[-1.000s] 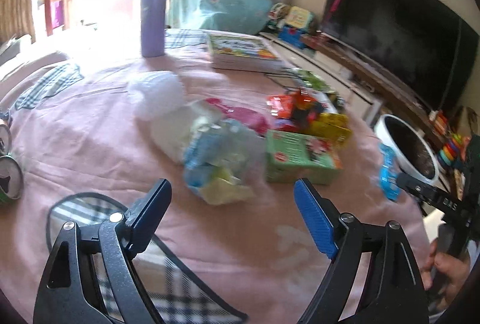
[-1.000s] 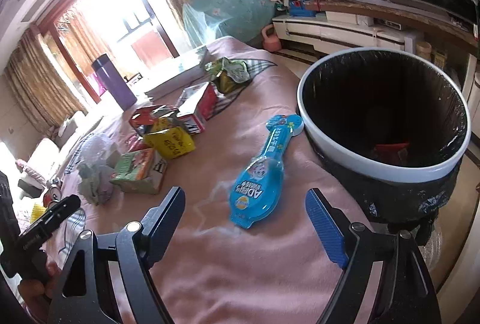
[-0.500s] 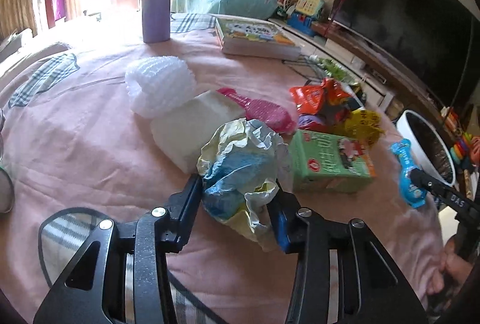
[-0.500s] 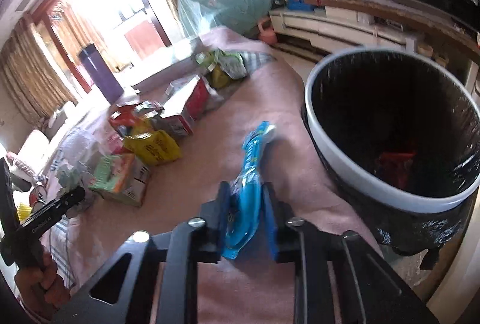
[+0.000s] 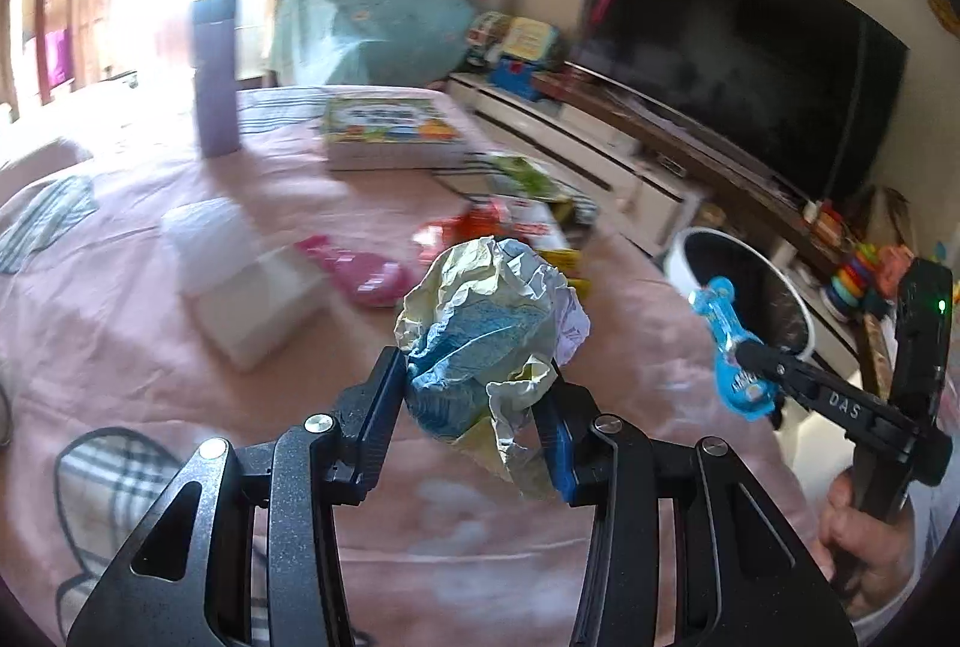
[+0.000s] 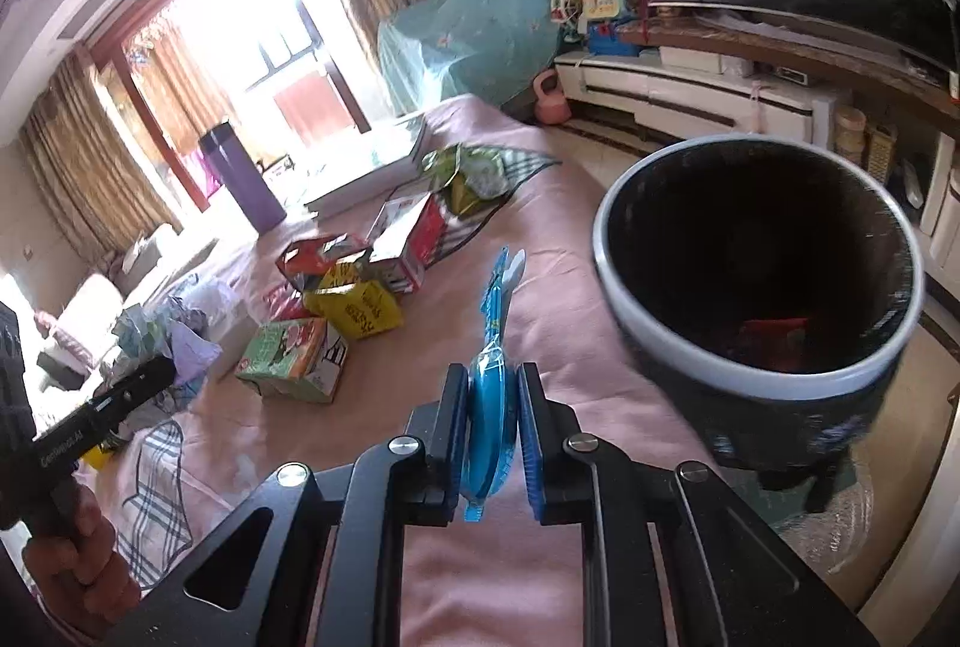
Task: Collect trash
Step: 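Move both held items over the bin and release them inside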
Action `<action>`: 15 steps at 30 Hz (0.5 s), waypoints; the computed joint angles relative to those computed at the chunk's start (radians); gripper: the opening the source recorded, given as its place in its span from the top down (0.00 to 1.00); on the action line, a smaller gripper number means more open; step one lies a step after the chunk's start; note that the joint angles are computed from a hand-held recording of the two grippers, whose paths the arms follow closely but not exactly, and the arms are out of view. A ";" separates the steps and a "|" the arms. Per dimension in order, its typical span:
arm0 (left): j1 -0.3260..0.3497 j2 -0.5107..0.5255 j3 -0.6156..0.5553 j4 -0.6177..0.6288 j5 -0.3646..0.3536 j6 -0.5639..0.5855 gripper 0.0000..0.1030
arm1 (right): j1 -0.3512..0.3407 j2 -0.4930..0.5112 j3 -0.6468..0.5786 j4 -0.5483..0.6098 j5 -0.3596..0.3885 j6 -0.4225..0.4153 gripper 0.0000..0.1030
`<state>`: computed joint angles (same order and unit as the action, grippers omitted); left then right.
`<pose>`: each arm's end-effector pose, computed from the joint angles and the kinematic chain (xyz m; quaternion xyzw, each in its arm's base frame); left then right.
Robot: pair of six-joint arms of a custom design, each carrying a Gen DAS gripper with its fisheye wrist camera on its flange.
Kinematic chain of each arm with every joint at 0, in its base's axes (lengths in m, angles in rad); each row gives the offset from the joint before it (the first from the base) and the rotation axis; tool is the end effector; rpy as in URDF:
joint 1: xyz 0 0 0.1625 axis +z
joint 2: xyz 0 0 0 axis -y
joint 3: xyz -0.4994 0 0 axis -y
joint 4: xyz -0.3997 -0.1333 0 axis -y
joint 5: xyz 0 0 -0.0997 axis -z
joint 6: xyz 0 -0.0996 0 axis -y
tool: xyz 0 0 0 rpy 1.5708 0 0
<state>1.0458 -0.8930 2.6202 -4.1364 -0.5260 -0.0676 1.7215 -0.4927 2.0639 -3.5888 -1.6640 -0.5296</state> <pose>0.0121 -0.4170 0.1974 -0.0183 0.8170 -0.4704 0.3329 0.2086 -0.5475 -0.0473 0.3153 -0.9217 0.2088 0.0863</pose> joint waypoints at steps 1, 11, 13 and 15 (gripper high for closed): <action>-0.002 0.002 -0.011 0.023 -0.015 -0.003 0.60 | -0.004 -0.008 0.006 -0.009 0.002 0.000 0.84; 0.004 0.038 -0.130 0.206 -0.137 0.008 0.60 | -0.044 -0.066 0.042 -0.076 0.010 0.014 0.85; 0.006 0.045 -0.149 0.225 -0.151 0.016 0.60 | -0.053 -0.074 0.041 -0.083 0.010 0.018 0.85; 0.010 0.050 -0.177 0.257 -0.172 0.023 0.60 | -0.060 -0.080 0.037 -0.084 0.010 0.020 0.85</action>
<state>1.0559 -0.8426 2.4433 -3.8793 -0.6980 -0.0444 1.6614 -0.5726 2.1010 -3.6724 -1.6540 -0.5098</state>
